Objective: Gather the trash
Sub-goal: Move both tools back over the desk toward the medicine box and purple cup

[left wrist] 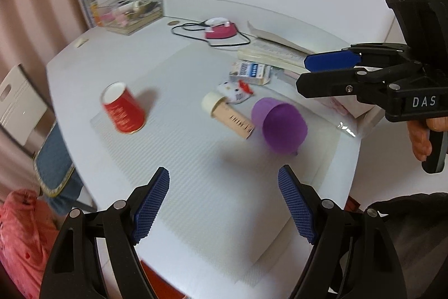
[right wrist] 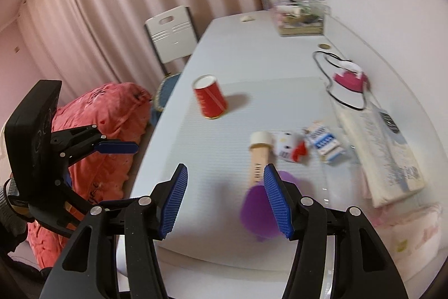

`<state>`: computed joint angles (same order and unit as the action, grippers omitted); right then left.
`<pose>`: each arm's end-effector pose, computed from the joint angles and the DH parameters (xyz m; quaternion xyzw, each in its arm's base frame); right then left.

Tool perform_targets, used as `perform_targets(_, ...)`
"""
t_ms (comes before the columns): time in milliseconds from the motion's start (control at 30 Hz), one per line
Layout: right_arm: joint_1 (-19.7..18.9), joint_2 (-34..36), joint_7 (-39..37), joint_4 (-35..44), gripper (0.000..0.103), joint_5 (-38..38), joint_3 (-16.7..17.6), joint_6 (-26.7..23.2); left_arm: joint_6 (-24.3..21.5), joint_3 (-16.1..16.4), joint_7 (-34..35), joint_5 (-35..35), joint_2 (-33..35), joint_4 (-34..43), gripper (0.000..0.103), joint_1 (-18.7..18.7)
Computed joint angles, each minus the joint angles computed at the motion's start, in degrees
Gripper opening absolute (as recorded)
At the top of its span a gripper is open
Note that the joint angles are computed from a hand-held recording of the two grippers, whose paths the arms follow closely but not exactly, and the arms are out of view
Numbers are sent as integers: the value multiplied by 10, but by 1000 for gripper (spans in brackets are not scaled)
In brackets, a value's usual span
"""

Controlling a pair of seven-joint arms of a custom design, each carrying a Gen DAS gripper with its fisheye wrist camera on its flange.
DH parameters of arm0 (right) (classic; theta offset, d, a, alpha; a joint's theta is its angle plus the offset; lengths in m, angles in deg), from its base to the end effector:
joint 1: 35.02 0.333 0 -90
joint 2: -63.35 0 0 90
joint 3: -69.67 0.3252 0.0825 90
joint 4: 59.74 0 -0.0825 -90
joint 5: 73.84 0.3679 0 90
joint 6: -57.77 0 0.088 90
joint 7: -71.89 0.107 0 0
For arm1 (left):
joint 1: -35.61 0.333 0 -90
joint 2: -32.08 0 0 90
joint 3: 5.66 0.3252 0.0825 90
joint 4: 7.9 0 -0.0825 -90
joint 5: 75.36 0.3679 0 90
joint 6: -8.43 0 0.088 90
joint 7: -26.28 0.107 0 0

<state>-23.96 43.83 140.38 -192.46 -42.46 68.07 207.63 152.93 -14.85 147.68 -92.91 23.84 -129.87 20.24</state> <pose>0.4687 0.0649 0.5615 -0.7059 0.6065 -0.1044 0.3506 0.4867 -0.2237 0.5459 -0.3693 0.8850 -0.2544 0.1253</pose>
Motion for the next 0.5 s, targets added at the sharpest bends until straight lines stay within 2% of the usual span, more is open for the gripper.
perform_targets(300,-21,58,-12,37,57,13,-20,-6,-18,-24,-7,20,87,88,80,10)
perform_targets(500,-46,118,17,70,57,-18,-10,10,-32,-44,-18,42,154,156,80,25)
